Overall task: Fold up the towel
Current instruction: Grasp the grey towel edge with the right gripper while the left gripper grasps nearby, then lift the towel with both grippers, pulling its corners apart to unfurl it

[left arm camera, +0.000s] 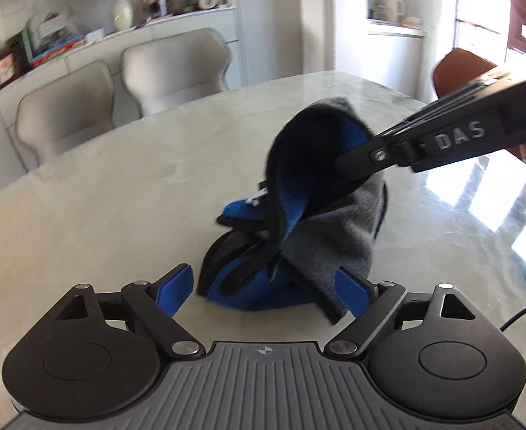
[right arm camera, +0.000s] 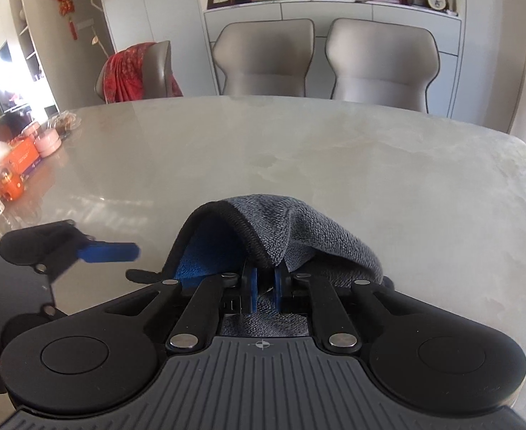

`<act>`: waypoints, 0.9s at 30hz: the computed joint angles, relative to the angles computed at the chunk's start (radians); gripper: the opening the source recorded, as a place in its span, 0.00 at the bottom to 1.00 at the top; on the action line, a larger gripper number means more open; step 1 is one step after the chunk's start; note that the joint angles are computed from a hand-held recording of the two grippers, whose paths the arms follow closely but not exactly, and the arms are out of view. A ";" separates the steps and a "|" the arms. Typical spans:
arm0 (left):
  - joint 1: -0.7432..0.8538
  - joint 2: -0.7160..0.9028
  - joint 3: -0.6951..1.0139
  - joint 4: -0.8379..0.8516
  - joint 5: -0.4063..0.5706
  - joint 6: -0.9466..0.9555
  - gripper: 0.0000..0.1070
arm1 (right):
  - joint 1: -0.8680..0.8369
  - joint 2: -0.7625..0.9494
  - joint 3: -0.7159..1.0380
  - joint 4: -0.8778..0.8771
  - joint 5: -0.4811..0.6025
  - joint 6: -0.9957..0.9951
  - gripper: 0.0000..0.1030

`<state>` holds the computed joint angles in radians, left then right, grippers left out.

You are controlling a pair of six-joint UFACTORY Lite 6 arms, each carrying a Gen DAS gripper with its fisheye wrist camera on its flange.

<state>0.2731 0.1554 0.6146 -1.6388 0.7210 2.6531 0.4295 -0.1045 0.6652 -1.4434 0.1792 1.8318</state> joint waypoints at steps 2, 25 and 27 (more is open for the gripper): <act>-0.009 0.000 -0.006 0.005 0.026 0.020 0.73 | -0.010 -0.007 -0.008 0.020 -0.002 -0.029 0.09; 0.046 -0.019 0.241 0.336 0.164 -0.455 0.04 | 0.012 -0.144 -0.011 0.421 0.072 -0.527 0.10; 0.085 -0.021 0.321 0.379 0.246 -0.551 0.04 | 0.013 -0.165 0.002 0.445 0.080 -0.571 0.10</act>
<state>0.3578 0.1346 0.9352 -1.2594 0.9674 2.1019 0.4423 -0.2696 0.6671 -0.9984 0.2588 1.2604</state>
